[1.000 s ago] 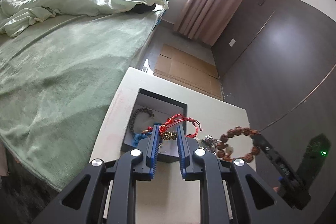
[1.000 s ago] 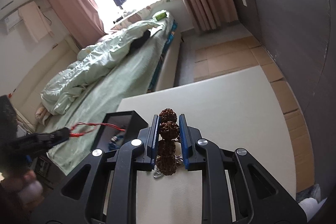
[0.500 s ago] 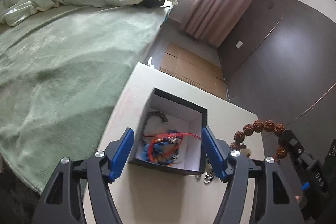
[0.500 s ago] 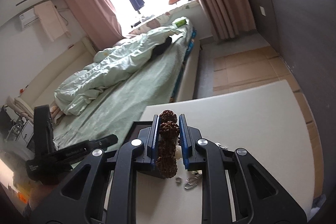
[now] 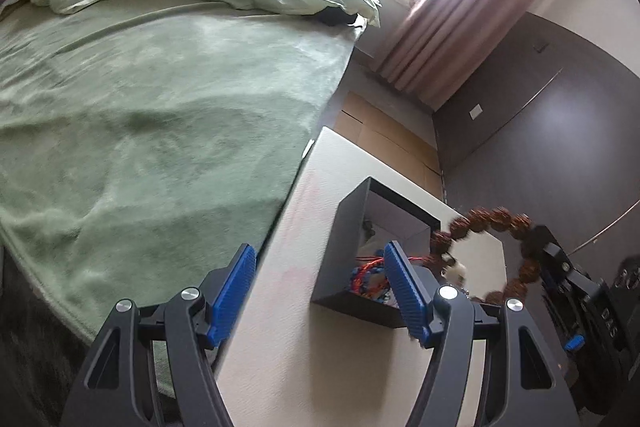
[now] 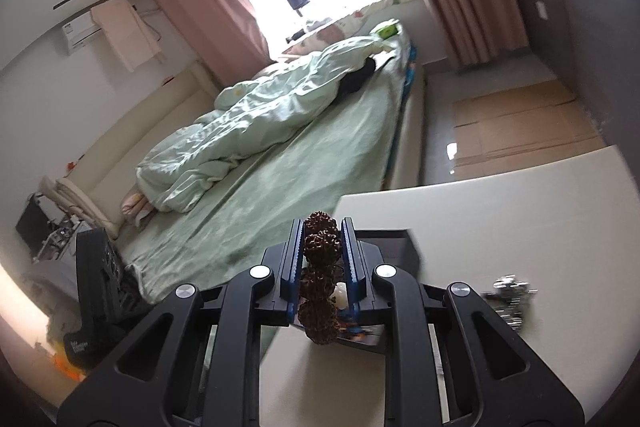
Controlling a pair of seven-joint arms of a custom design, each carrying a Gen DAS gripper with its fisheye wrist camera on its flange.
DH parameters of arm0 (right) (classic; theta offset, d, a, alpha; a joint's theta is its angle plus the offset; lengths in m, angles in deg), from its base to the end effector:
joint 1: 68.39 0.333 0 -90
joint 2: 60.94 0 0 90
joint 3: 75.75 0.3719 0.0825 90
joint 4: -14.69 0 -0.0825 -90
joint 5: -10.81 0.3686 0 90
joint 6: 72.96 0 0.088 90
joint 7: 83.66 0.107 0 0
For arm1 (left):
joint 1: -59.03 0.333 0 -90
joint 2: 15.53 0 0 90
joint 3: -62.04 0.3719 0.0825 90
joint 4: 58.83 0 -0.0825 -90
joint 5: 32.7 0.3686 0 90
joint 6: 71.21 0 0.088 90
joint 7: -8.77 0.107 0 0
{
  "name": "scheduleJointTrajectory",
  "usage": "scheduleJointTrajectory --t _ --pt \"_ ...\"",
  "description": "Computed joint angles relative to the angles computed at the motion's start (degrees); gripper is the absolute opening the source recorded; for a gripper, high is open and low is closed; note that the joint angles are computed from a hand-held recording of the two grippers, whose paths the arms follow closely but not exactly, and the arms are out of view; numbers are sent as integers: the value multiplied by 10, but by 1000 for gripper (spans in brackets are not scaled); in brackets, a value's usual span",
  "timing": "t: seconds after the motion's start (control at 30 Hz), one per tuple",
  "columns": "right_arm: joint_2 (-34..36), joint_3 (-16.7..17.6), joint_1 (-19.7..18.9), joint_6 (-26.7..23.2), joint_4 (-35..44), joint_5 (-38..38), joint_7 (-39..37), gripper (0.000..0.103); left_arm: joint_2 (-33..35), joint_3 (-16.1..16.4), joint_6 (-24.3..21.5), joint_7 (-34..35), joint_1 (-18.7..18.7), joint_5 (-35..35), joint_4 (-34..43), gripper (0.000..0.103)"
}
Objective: Organize jewelry
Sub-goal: 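Carry the brown bead bracelet into the black box and open the right tool, then move both open tools from the box to the silver jewelry pile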
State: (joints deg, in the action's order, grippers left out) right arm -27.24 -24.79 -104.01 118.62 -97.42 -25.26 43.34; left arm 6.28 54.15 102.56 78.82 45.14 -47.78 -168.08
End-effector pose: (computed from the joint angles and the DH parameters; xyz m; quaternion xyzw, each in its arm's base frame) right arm 0.6505 0.1263 0.4590 -0.5989 0.6132 -0.0939 0.5065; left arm 0.6451 -0.2230 0.4479 -0.7335 0.5706 -0.3622 0.0716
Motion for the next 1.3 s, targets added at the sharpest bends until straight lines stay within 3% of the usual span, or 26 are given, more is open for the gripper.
scheduleJointTrajectory --t 0.07,0.1,0.13,0.17,0.2,0.23,0.27,0.37,0.4,0.5,0.6,0.77,0.83,1.0,1.17,1.3 --pt "39 39 -9 -56 27 -13 -21 20 -5 1 2 -3 0 -1 -9 65" --pt "38 29 8 -102 45 -20 -17 20 -8 -3 3 -1 4 -4 -13 65" --pt "27 -2 37 -141 62 -40 12 31 -11 -7 5 2 8 -8 -17 65" --pt "21 -21 58 -165 70 -20 2 55 -14 -9 8 3 11 -10 -22 65" --pt "12 -40 76 -181 71 27 -27 63 -18 -10 10 4 12 -12 -26 65" --pt "3 -55 84 -166 63 33 -22 67 -21 -11 12 5 13 -14 -29 65" --pt "-15 -83 97 -132 48 34 -8 67 -24 -12 14 6 13 -15 -33 65" --pt "-42 -100 89 -73 8 56 -7 67 -33 -8 19 5 10 -15 -42 65" --pt "-52 -116 97 -64 0 67 -3 67 -35 -6 21 5 9 -13 -44 65" --pt "-68 -118 85 -55 -24 94 -12 67 -40 -3 21 0 6 -12 -47 65" --pt "-78 -108 62 -49 -42 115 -30 67 -43 3 19 -6 -4 -3 -48 66" --pt "-86 -82 18 -58 -62 151 -60 73 -49 38 26 -32 -45 47 -50 85" --pt "-79 -32 -37 -60 -76 162 -79 78 -49 49 25 -43 -60 66 -47 87" --pt "-94 -1 -87 -61 -105 178 -94 83 -43 47 26 -51 -75 92 -38 87" --pt "-120 -6 -102 -69 -127 191 -114 83 -33 58 28 -64 -99 111 -31 85" --pt "-138 -50 -63 -89 -127 205 -143 79 -23 59 29 -70 -110 116 -28 79"
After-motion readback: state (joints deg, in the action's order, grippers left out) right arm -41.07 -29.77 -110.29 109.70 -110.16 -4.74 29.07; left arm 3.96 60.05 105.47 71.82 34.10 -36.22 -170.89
